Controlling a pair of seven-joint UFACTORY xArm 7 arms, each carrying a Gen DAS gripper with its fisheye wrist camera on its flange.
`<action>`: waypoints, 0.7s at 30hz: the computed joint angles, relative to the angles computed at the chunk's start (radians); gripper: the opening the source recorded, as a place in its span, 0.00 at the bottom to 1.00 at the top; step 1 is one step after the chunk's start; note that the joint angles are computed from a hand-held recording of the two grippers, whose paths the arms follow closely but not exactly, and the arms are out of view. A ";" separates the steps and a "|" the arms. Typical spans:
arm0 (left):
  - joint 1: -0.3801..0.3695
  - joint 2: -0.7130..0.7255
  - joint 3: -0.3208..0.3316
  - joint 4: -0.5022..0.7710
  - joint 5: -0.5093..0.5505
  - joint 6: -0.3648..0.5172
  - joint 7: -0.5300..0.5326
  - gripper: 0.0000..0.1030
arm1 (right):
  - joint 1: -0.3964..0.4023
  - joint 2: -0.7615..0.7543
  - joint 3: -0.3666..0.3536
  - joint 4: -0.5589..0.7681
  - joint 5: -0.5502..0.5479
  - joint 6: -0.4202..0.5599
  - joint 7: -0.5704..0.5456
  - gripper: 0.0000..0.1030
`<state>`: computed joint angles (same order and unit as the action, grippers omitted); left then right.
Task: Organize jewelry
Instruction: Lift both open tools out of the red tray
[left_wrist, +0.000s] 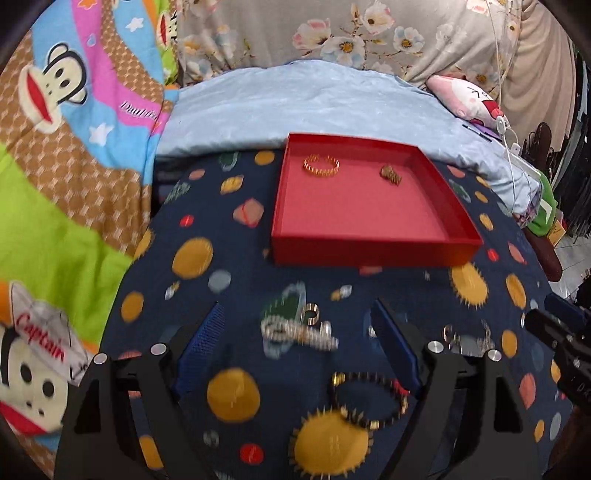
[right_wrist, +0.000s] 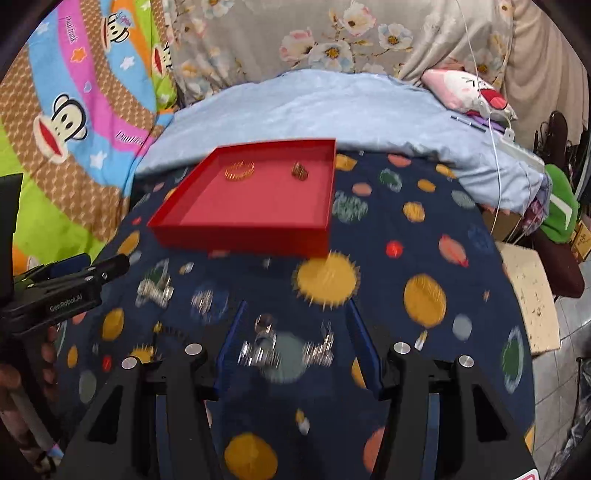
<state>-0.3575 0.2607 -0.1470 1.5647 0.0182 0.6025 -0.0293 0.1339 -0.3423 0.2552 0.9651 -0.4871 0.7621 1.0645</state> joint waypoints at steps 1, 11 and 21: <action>0.002 -0.023 -0.001 -0.035 -0.003 -0.003 0.003 0.77 | 0.011 -0.011 0.002 -0.017 0.015 0.002 0.000 0.52; 0.016 -0.174 -0.010 -0.281 -0.006 -0.005 -0.013 0.77 | 0.072 -0.032 0.034 -0.094 0.095 -0.017 0.002 0.52; 0.023 -0.182 -0.011 -0.300 -0.008 -0.003 -0.030 0.77 | 0.083 0.007 0.028 -0.075 0.096 -0.024 0.000 0.52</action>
